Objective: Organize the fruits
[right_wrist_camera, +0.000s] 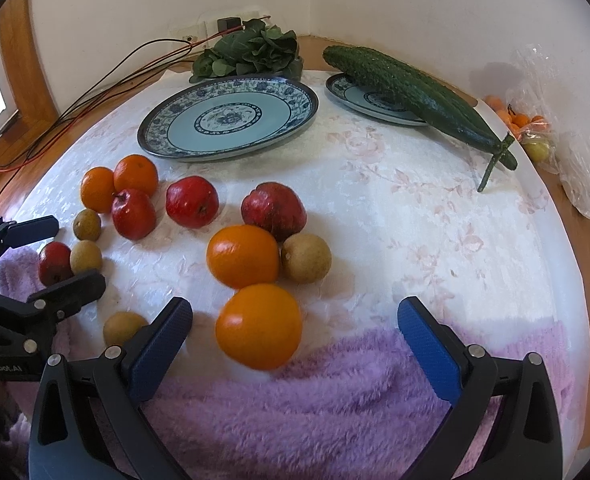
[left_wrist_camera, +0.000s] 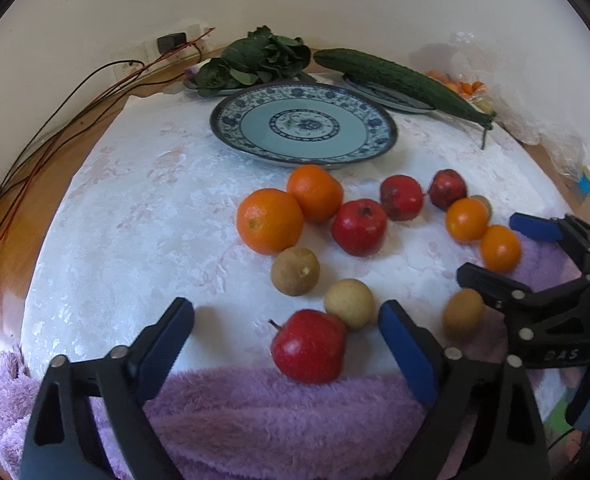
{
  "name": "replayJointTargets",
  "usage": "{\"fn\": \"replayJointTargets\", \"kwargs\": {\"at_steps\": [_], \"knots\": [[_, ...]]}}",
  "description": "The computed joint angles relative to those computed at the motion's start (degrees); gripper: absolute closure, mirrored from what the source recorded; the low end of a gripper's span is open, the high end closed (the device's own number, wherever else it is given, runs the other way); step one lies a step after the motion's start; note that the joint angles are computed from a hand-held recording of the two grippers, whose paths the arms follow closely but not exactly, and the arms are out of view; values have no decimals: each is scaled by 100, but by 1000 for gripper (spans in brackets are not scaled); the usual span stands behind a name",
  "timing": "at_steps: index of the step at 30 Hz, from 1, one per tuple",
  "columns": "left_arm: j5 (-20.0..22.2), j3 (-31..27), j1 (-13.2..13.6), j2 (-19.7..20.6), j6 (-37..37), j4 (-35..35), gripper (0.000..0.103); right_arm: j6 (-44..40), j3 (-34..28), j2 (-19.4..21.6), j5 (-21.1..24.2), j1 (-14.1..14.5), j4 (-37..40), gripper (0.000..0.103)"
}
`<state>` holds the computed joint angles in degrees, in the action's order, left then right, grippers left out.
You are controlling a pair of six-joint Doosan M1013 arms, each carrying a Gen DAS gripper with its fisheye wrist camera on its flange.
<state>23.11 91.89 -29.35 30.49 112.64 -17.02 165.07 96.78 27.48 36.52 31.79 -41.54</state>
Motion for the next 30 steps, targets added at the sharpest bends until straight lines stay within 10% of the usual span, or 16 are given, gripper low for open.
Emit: {"fn": "replayJointTargets", "kwargs": {"at_steps": [11,21,30], "knots": [[-173,275,156,-241,867,-933,39,692,218,-166,-183,85,-347,10],[129,246,177,-171,1450,-1662,63,1050,411,-297,-598,85,-637,52],[-527,481,84,-231,1423,-1746,66,509,259,-169,-444,124,-572,54]]}}
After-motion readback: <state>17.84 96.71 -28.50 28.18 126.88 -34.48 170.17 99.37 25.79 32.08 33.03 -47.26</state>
